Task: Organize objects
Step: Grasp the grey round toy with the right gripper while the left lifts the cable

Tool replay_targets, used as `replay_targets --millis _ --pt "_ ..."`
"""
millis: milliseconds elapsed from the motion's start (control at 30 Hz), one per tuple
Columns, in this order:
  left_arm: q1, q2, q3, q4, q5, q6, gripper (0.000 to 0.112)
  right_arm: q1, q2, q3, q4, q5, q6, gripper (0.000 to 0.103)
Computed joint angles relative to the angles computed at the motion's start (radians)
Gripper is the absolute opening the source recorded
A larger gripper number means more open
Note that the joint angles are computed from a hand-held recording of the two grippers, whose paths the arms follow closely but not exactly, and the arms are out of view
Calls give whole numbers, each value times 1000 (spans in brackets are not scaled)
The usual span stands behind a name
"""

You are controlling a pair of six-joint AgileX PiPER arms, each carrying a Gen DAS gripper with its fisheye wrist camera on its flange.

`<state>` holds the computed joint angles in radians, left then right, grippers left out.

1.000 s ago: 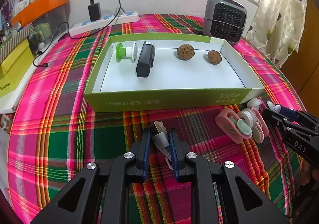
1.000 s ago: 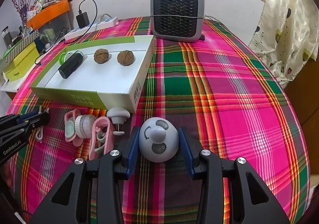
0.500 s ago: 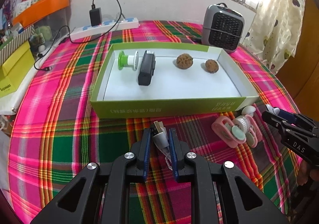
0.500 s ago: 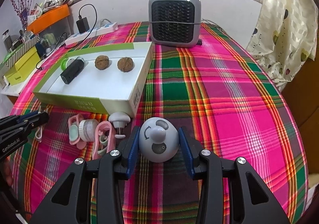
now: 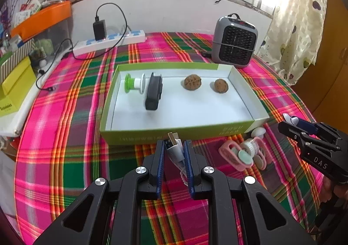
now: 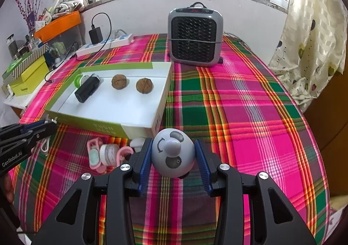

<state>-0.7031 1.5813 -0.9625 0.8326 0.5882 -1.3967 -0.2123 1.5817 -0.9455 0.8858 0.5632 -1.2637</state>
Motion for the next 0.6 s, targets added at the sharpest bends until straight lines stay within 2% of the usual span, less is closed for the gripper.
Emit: replay_targets --millis 267,600 --pt "42 12 -51 -26 -18 71 16 33 1 -45 -6 20 23 41" --pt "111 73 -129 -108 -64 200 16 101 68 -139 6 49 40 41"
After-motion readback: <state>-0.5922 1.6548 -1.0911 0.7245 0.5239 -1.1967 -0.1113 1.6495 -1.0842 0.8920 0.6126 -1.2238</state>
